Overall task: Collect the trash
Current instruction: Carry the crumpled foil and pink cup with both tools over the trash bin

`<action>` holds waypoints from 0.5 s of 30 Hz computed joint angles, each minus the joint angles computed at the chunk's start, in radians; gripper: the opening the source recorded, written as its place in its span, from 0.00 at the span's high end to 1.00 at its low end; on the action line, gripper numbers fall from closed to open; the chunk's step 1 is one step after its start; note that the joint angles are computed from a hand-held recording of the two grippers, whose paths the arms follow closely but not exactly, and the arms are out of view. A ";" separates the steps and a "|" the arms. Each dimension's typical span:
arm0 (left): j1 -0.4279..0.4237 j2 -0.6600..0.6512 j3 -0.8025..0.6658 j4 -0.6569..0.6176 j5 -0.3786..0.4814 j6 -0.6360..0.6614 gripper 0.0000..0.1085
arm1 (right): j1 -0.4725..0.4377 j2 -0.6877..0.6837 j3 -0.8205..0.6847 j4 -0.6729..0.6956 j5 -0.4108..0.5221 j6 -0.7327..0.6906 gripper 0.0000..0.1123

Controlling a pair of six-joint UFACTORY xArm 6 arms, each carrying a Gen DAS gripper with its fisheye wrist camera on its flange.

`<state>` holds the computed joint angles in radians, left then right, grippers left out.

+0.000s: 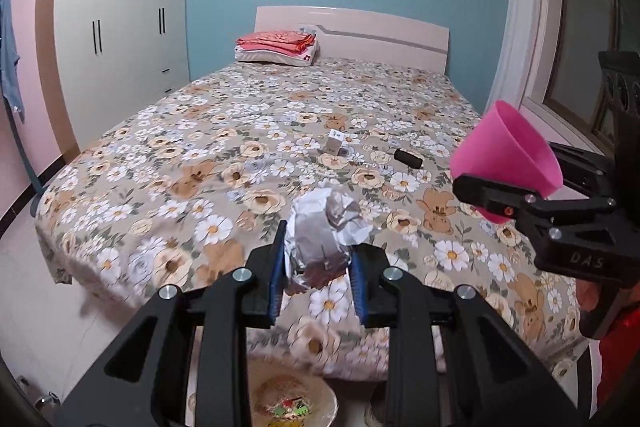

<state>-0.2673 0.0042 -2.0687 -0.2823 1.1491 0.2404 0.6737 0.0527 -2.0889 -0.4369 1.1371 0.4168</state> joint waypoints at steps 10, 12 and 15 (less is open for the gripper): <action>0.124 -0.304 0.439 -0.074 -0.076 0.108 0.74 | 0.137 -0.022 0.101 -0.020 -0.051 0.052 0.53; 0.149 -0.339 0.503 -0.090 -0.078 0.125 0.74 | 0.161 -0.013 0.115 -0.013 -0.054 0.058 0.53; 0.185 -0.378 0.588 -0.107 -0.075 0.145 0.74 | 0.184 0.005 0.130 0.001 -0.062 0.073 0.53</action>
